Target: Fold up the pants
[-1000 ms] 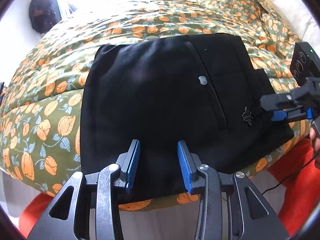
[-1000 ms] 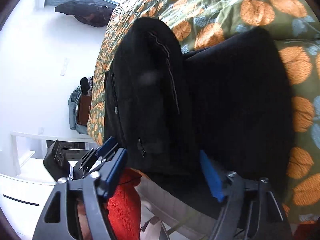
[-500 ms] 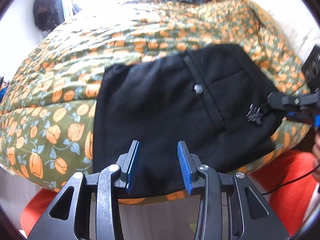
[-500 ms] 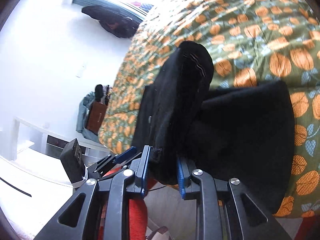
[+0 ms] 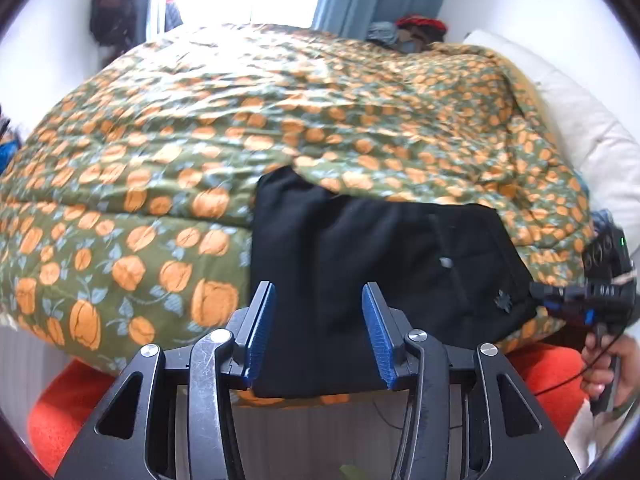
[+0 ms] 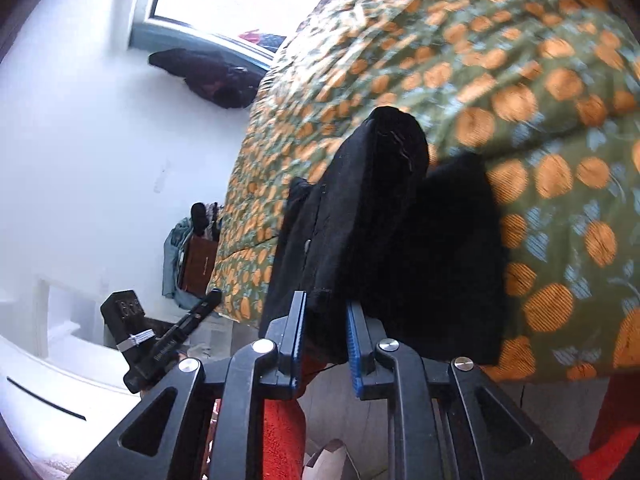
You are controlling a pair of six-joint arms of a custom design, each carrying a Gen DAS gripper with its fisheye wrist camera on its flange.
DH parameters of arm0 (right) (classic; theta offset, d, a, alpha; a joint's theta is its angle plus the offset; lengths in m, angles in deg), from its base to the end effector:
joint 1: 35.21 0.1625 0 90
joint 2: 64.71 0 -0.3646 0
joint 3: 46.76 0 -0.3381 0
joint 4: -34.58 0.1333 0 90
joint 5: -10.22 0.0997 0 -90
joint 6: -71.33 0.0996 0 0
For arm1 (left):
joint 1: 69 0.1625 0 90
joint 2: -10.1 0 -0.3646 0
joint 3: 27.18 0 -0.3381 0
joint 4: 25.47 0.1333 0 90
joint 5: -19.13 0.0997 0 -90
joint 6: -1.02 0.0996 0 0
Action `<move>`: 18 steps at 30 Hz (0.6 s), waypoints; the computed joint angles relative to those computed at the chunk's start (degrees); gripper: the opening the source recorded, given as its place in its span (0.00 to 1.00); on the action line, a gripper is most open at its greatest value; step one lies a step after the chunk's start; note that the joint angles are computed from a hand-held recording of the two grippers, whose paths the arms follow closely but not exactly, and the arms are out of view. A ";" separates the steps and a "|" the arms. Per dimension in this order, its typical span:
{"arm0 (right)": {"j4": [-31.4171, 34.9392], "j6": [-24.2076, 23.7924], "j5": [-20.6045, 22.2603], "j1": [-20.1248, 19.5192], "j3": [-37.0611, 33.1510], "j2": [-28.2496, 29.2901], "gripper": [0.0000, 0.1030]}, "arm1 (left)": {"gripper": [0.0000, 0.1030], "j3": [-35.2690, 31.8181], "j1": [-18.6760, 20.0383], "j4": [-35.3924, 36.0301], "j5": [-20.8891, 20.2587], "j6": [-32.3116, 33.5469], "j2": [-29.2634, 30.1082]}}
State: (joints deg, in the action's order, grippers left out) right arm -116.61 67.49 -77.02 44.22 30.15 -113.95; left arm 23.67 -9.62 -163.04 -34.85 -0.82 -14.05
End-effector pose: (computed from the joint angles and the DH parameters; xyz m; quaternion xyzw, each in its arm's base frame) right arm 0.0118 -0.6894 0.2538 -0.0493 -0.9560 0.2889 0.0133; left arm -0.2202 -0.7488 0.1200 0.1782 0.9198 -0.2504 0.2438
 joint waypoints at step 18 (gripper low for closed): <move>-2.92 -1.34 -4.17 -3.66 2.15 -0.39 0.10 | 0.46 -6.11 -0.36 8.54 2.52 -0.08 5.20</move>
